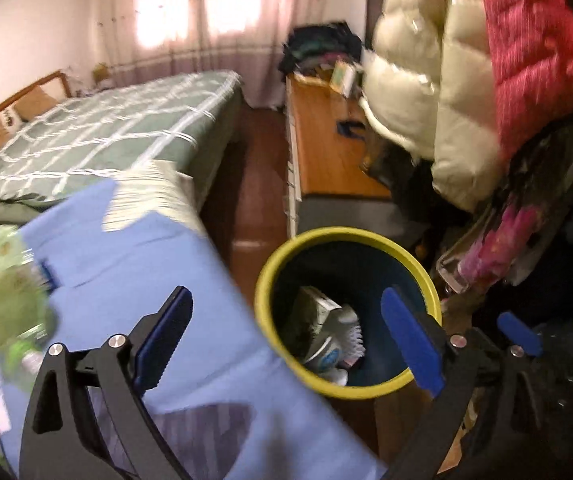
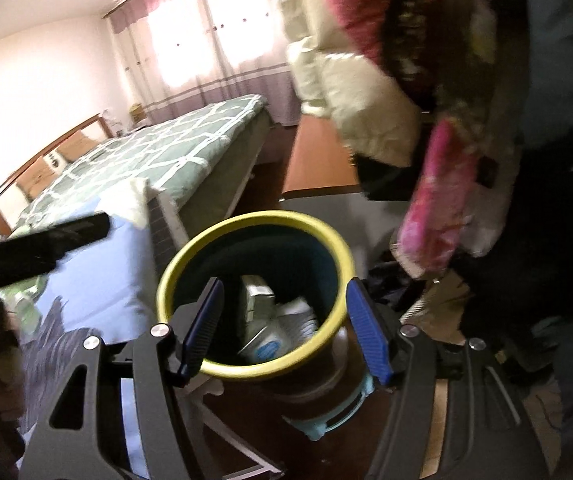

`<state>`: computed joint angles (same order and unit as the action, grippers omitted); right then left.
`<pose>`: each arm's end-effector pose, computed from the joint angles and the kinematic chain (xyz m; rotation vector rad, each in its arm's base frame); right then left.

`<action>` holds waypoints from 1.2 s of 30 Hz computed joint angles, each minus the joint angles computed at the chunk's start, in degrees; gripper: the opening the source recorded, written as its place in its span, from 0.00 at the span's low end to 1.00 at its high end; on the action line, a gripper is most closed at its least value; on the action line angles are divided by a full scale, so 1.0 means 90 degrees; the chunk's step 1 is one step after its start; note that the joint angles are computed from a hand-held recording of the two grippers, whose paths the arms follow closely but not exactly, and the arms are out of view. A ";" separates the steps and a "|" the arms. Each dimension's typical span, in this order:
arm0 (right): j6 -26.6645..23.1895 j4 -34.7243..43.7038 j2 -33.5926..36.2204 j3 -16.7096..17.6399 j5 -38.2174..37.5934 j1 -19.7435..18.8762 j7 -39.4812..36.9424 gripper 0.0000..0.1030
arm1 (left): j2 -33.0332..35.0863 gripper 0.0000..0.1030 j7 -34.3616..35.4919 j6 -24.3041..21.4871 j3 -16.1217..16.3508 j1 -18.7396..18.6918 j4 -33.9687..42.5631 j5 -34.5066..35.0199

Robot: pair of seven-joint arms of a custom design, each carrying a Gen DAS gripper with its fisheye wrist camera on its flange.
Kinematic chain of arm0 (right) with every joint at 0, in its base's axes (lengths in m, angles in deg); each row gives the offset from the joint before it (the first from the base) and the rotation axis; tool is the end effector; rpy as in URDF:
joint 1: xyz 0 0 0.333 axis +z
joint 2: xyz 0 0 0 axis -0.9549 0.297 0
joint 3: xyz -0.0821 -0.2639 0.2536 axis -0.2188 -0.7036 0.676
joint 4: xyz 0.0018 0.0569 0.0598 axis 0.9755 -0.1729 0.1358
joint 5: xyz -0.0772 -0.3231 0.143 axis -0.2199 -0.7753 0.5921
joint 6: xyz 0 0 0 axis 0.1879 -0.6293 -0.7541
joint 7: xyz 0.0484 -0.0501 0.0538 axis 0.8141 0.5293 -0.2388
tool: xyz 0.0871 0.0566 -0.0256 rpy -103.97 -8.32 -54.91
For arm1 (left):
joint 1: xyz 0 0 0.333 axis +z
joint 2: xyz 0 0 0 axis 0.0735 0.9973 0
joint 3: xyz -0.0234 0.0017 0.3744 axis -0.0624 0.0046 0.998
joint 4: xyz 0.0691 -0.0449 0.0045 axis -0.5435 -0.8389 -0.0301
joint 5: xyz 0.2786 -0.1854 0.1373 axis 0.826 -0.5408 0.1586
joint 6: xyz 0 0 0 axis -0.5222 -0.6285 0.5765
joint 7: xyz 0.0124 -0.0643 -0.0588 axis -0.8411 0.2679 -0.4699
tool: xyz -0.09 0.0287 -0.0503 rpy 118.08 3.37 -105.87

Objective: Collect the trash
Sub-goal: 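Grasp the white barcode paper card with the left tool and drop it into the bin, then move both tools back over the table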

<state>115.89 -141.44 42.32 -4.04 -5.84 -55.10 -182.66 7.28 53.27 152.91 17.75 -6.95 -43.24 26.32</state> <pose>0.4148 0.2355 0.4687 -1.3748 1.9021 -0.7201 0.5287 -0.1957 0.5215 -1.4802 2.1010 -0.9341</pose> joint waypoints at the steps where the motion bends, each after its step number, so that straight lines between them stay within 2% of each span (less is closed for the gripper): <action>1: 0.0051 0.0057 0.0060 0.0022 -0.0006 0.0027 -0.0034 0.59 | -0.0136 0.92 0.0223 0.0035 -0.0062 0.0087 -0.0126 -0.0289; 3: 0.0200 0.0215 0.0230 0.0068 0.0014 0.0111 -0.0139 0.59 | -0.0471 0.92 0.0880 0.0055 -0.0084 0.0191 -0.0427 -0.1208; 5: 0.0221 0.0388 0.0394 0.0129 0.0101 0.0231 -0.0331 0.59 | -0.0784 0.92 0.1641 0.0076 0.0113 0.0077 -0.0703 -0.2230; 7: 0.0293 0.0584 0.0545 0.0171 0.0133 0.0360 -0.0454 0.59 | -0.1067 0.92 0.1917 0.0182 0.0324 0.0009 -0.0998 -0.2646; 8: 0.0347 0.0678 0.0611 0.0186 0.0145 0.0426 -0.0500 0.59 | -0.1282 0.92 0.2178 0.0321 0.0550 -0.0119 -0.1221 -0.3006; 10: 0.0490 0.0941 0.0799 0.0214 0.0148 0.0564 -0.0663 0.59 | -0.1541 0.93 0.2320 0.0488 0.0817 -0.0194 -0.1511 -0.3222; 13: 0.0640 0.1361 0.1089 0.0226 0.0289 0.0782 -0.1066 0.59 | -0.2016 0.93 0.1945 0.0720 0.0862 0.0351 -0.2081 -0.2938; 14: 0.0738 0.1578 0.1247 0.0235 0.0397 0.0864 -0.1296 0.59 | -0.2207 0.93 0.1694 0.0830 0.0754 0.0793 -0.2329 -0.2752; 16: 0.1009 0.2014 0.1576 0.0217 0.0714 0.1006 -0.1818 0.59 | -0.2414 0.94 0.1654 0.0923 0.0706 0.1286 -0.2570 -0.2729; 17: 0.1065 0.2202 0.1708 0.0211 0.0958 0.1085 -0.2153 0.59 | -0.2527 0.94 0.1357 0.1048 0.0619 0.1762 -0.2767 -0.2419; 19: 0.1034 0.2629 0.1990 0.0232 0.1437 0.1256 -0.2867 0.59 | -0.2610 0.94 0.1189 0.1224 0.0475 0.2365 -0.2952 -0.2227; 21: 0.0997 0.3159 0.2325 0.0245 0.1723 0.1449 -0.3440 0.59 | -0.2601 0.94 0.1018 0.1513 0.0184 0.3189 -0.3100 -0.2086; 22: 0.0905 0.3421 0.2497 0.0282 0.1974 0.1517 -0.3821 0.59 | -0.2557 0.94 0.0987 0.1651 0.0247 0.3349 -0.3133 -0.2054; 25: 0.0640 0.4331 0.3089 0.0429 0.2670 0.1723 -0.4910 0.59 | -0.2418 0.94 0.0820 0.1983 0.1089 0.3003 -0.3193 -0.1718; 29: 0.0103 0.5439 0.3782 0.0380 0.3168 0.2094 -0.5893 0.59 | -0.2008 0.94 0.0626 0.2429 0.1849 0.2852 -0.3064 -0.1277; 30: -0.0068 0.5769 0.4004 0.0450 0.3440 0.2124 -0.6258 0.59 | -0.1872 0.94 0.0576 0.2441 0.1954 0.2889 -0.2971 -0.1181; 31: -0.0142 0.5953 0.4134 0.0468 0.3624 0.2150 -0.6496 0.59 | -0.1776 0.94 0.0616 0.2384 0.1874 0.3010 -0.2858 -0.1228; 33: -0.0510 0.6631 0.4581 0.0487 0.3998 0.2282 -0.7058 0.59 | -0.1519 0.94 0.0461 0.2307 0.2183 0.2938 -0.2634 -0.0927; 34: -0.0649 0.6871 0.4728 0.0450 0.4127 0.2354 -0.7243 0.59 | -0.1457 0.94 0.0430 0.2291 0.2163 0.2993 -0.2568 -0.0907; 36: -0.0939 0.7439 0.5085 0.0470 0.4502 0.2443 -0.7716 0.59 | -0.1293 0.94 0.0150 0.2212 0.2504 0.2827 -0.2404 -0.0528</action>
<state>107.44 -74.49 88.09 0.19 34.68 -33.12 -252.11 -4.36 54.61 172.82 40.29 18.49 -64.88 21.56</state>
